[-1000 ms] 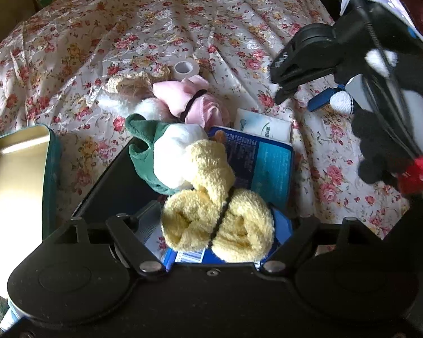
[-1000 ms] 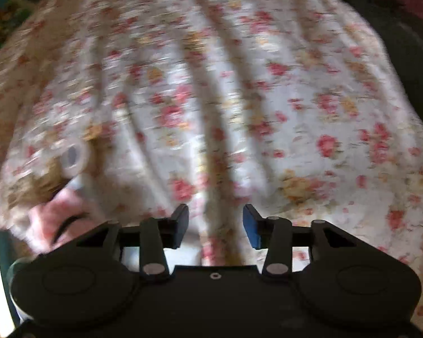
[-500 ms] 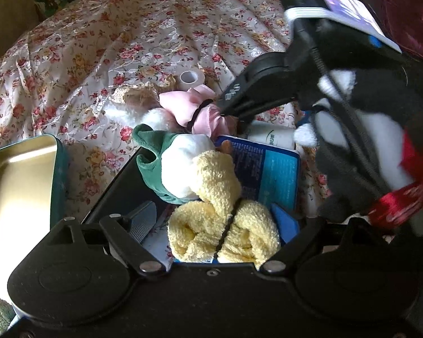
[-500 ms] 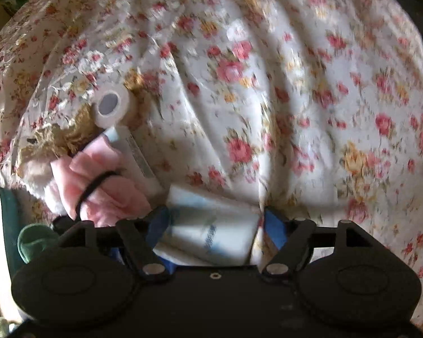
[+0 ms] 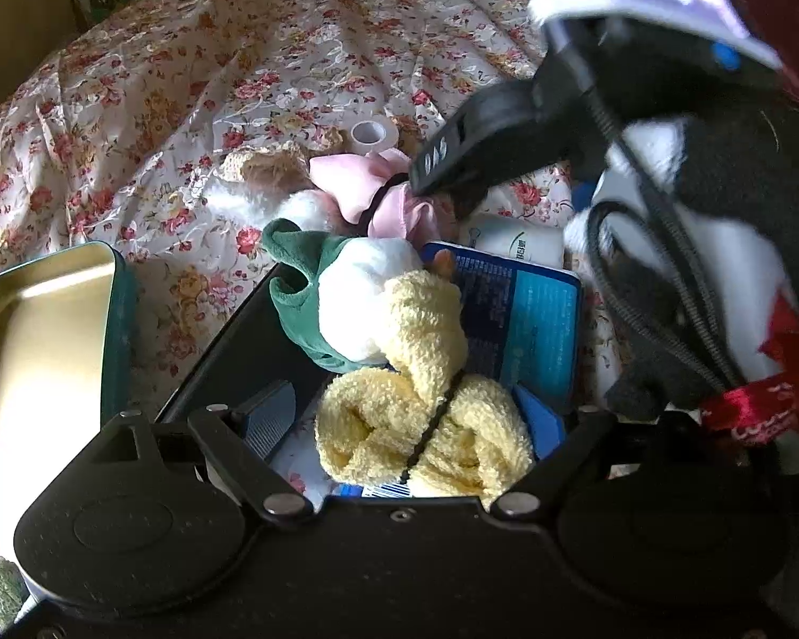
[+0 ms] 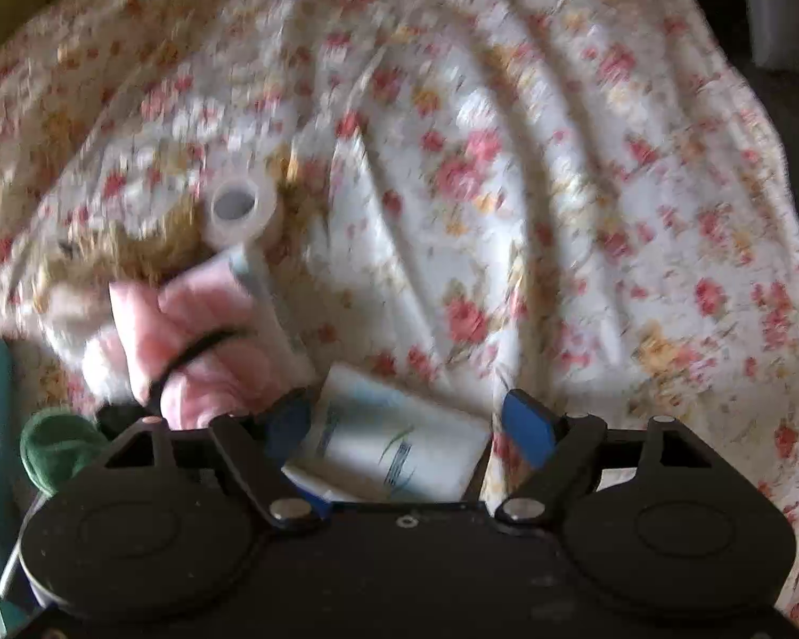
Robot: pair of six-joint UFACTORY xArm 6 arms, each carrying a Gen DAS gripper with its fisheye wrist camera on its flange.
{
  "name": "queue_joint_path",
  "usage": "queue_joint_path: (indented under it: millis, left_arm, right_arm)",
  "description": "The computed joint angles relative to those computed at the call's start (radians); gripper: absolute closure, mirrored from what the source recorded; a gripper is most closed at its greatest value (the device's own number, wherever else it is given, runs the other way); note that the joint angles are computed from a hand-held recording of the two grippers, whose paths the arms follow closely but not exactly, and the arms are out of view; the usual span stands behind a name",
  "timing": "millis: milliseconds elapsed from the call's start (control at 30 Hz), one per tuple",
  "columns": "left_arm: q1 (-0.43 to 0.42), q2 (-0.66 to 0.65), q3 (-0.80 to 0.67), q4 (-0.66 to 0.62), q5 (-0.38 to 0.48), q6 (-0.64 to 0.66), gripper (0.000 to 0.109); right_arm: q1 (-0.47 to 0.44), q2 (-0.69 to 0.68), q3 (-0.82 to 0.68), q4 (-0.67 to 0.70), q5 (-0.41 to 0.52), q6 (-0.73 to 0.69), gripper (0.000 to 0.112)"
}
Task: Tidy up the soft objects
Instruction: 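Close left gripper on yellow sock bundle while right gripper grasps white tissue pack, then lift yellow sock bundle over tin tray with left gripper while right holds tissue pack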
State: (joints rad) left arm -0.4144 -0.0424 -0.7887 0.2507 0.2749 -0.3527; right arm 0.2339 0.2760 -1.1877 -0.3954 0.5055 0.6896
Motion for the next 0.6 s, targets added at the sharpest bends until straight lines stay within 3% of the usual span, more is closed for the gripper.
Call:
queue_joint_path:
  millis: [100,300,600]
  left_arm:
    - [0.001,0.005,-0.005,0.017,0.000,-0.015,0.022]
    - [-0.005,0.010,-0.004,0.041,0.005,-0.016,0.022]
    - [-0.003,0.013,-0.007,0.043,0.000,-0.018,0.020]
  right_arm:
    - [0.005,-0.003,0.007,0.067,-0.031,-0.085,0.030]
    - [0.005,0.043,-0.051,0.139,0.095,-0.153,0.030]
    - [-0.012,0.051,-0.064,0.232,0.112,-0.212,0.026]
